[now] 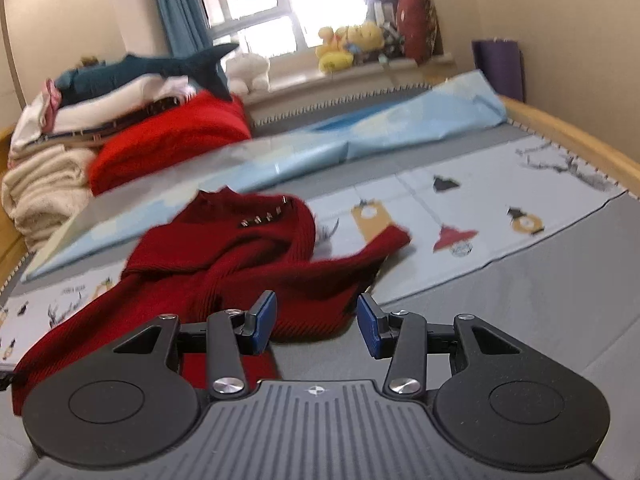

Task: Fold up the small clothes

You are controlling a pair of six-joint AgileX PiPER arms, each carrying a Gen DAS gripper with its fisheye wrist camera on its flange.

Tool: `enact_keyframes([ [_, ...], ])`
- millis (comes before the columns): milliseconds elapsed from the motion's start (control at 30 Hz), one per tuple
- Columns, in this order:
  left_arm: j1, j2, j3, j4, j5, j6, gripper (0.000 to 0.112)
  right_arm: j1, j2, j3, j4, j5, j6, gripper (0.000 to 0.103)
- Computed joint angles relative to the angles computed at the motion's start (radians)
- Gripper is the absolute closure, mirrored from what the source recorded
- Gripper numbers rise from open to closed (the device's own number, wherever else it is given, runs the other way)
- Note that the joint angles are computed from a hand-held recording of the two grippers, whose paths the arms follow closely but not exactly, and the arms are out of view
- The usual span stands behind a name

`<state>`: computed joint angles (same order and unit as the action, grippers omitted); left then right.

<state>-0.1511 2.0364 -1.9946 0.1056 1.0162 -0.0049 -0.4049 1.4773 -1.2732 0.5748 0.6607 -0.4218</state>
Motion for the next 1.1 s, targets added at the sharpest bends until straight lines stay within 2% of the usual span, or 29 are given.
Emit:
enact_keyframes([
  [67,0.045,-0.024,0.096,-0.055,-0.031,0.014,0.106,0.044,0.037,-0.022,-0.069,0.018,0.069,0.056],
  [167,0.083,0.0,0.056,-0.148,0.031,0.062,0.104,0.099,0.116,-0.073,-0.127,0.095,0.149,0.055],
  [233,0.115,-0.005,0.062,-0.202,0.02,0.137,0.095,0.131,0.174,-0.115,-0.146,0.159,0.193,0.055],
  [267,0.121,-0.005,0.066,-0.208,0.017,0.145,0.085,0.146,0.206,-0.138,-0.152,0.188,0.212,0.055],
  [300,0.123,-0.012,0.079,-0.207,0.018,0.129,0.083,0.163,0.238,-0.161,-0.159,0.213,0.23,0.055],
  [367,0.14,0.029,0.026,-0.245,0.058,0.136,0.083,0.195,0.291,-0.195,-0.168,0.244,0.265,0.055],
  [500,0.132,0.093,-0.054,-0.235,0.066,0.103,0.083,0.241,0.371,-0.25,-0.199,0.313,0.301,0.055],
  [533,0.134,0.102,-0.071,-0.236,0.073,0.093,0.083,0.247,0.379,-0.25,-0.198,0.32,0.295,0.058],
  [567,0.132,0.122,-0.106,-0.226,0.088,0.078,0.083,0.254,0.38,-0.246,-0.192,0.329,0.285,0.07],
  [633,0.128,0.141,-0.149,-0.213,0.111,0.053,0.086,0.261,0.36,-0.228,-0.181,0.32,0.25,0.087],
  [667,0.128,0.163,-0.186,-0.221,0.128,0.048,0.099,0.254,0.344,-0.218,-0.163,0.319,0.224,0.088],
  [800,0.113,0.129,-0.159,-0.307,0.134,0.097,0.104,0.182,0.189,-0.149,-0.109,0.241,0.17,0.09],
  [867,0.111,0.048,-0.062,-0.467,0.101,0.208,0.104,0.137,0.045,-0.086,-0.174,0.128,0.19,0.091],
  [933,0.068,-0.059,0.055,-0.525,0.055,0.327,0.104,0.1,-0.073,-0.031,-0.257,0.075,0.168,0.091],
  [967,0.049,-0.094,0.093,-0.53,0.052,0.353,0.104,0.083,-0.109,-0.012,-0.286,0.08,0.161,0.091],
  [1033,0.018,-0.12,0.12,-0.494,0.106,0.354,0.104,0.085,-0.15,0.027,-0.414,0.114,0.197,0.091],
  [1100,-0.021,-0.12,0.131,-0.371,0.18,0.344,0.105,0.105,-0.134,0.032,-0.435,0.22,0.133,0.089],
])
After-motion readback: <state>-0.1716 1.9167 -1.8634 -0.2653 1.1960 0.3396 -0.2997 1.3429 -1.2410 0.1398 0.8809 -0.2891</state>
